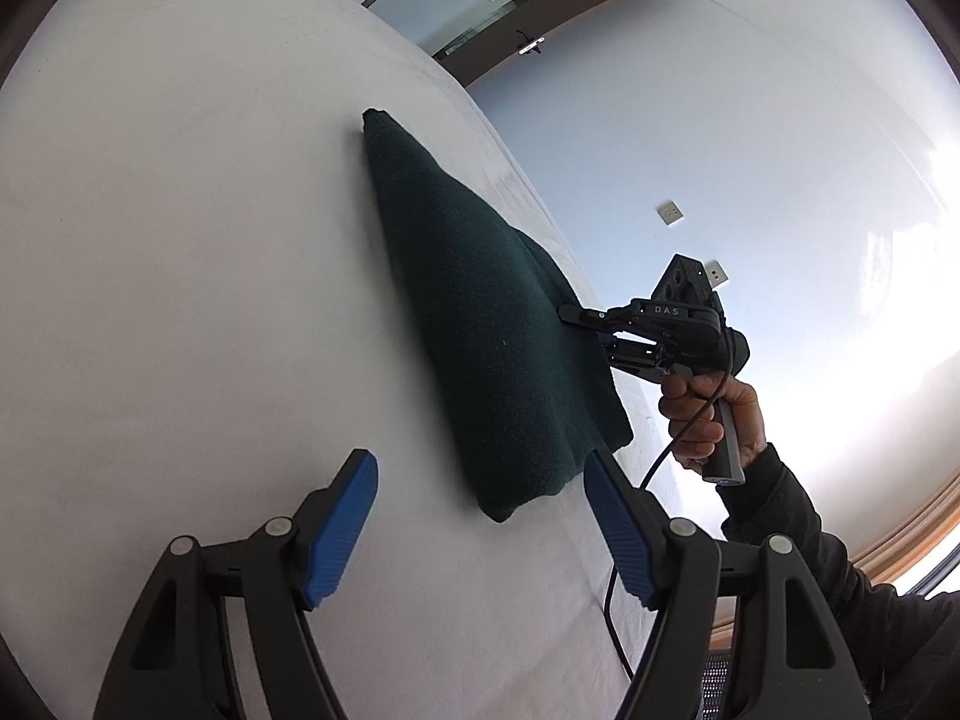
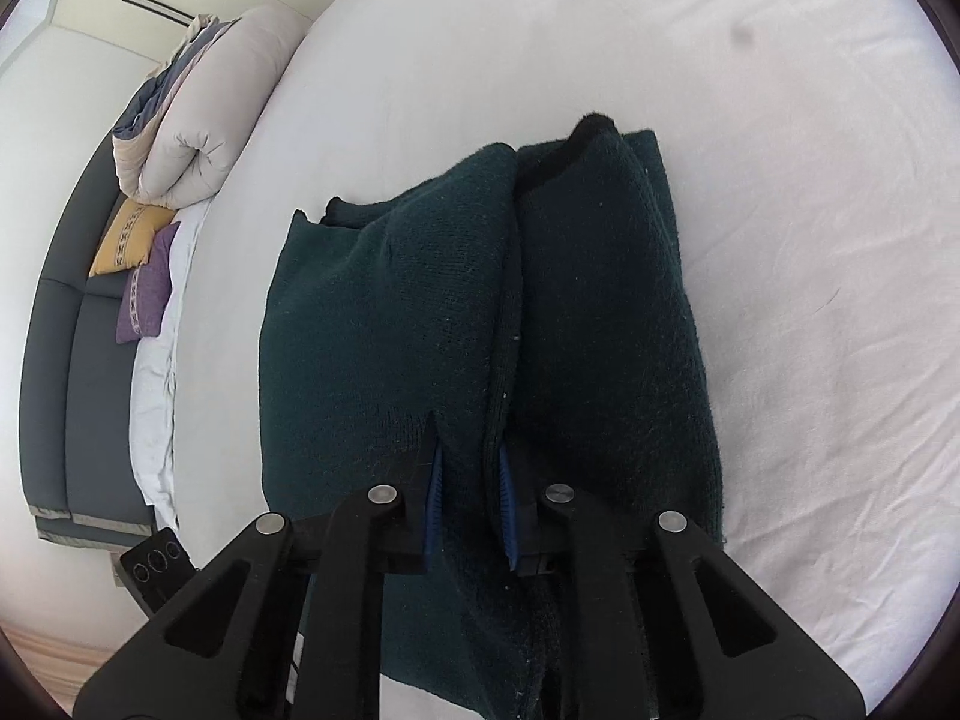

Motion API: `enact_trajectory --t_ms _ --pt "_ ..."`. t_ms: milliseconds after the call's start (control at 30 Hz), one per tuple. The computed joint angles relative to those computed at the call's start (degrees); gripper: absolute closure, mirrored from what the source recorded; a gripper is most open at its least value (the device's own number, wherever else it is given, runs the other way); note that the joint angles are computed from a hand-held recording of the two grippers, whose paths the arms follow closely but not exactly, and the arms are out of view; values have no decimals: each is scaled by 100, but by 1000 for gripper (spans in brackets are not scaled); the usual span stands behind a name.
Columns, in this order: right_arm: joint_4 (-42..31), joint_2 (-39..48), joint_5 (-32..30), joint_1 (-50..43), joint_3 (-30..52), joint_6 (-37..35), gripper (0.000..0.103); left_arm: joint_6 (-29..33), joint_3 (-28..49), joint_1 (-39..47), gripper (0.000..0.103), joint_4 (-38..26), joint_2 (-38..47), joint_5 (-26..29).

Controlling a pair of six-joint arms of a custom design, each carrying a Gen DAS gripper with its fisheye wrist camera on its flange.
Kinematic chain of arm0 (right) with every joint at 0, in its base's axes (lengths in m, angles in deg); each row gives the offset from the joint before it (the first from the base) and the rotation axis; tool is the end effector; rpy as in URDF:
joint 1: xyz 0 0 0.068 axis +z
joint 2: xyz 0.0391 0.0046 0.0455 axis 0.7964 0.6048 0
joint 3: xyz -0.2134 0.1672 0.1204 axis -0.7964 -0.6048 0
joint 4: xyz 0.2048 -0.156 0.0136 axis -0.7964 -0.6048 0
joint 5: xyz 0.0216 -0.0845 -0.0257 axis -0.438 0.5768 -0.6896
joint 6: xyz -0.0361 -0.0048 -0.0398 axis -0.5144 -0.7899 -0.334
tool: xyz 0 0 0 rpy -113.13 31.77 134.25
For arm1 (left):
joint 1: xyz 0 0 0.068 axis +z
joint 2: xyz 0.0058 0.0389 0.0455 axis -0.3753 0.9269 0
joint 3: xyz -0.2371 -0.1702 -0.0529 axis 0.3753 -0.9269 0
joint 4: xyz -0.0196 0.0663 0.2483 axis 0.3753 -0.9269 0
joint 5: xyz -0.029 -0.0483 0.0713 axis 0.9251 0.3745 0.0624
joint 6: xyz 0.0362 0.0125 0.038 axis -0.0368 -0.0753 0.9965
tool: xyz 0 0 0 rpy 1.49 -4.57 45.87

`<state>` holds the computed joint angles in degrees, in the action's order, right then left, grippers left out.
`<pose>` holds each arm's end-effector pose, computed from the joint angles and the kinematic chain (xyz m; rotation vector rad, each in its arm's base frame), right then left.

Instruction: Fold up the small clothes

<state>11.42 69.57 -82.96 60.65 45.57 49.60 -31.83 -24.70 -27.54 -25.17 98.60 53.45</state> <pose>0.3240 0.0572 0.2207 0.5342 2.6308 0.7282 0.2636 -0.0552 0.1834 0.3459 2.3413 -1.3360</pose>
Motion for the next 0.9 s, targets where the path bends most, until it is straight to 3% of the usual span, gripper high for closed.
enact_trajectory --t_ms 133,200,333,733,833,900 --pt "-614 -493 149 -245 50 -396 89 259 -5 -26 30 -284 -52 -9" --pt "-843 -726 76 -526 1 -607 89 715 105 269 30 -734 27 180" --pt "-1347 -1100 -235 -1266 -300 -1179 89 857 148 379 30 -838 140 230" --pt "-243 -804 -547 -1536 -925 -924 89 917 368 417 30 -1255 78 185" --pt "87 -922 -426 -1384 -1114 -565 83 911 377 432 30 -1234 94 173" --pt "-69 -1233 -373 -1382 -1236 -438 78 762 385 355 30 -1144 54 131"
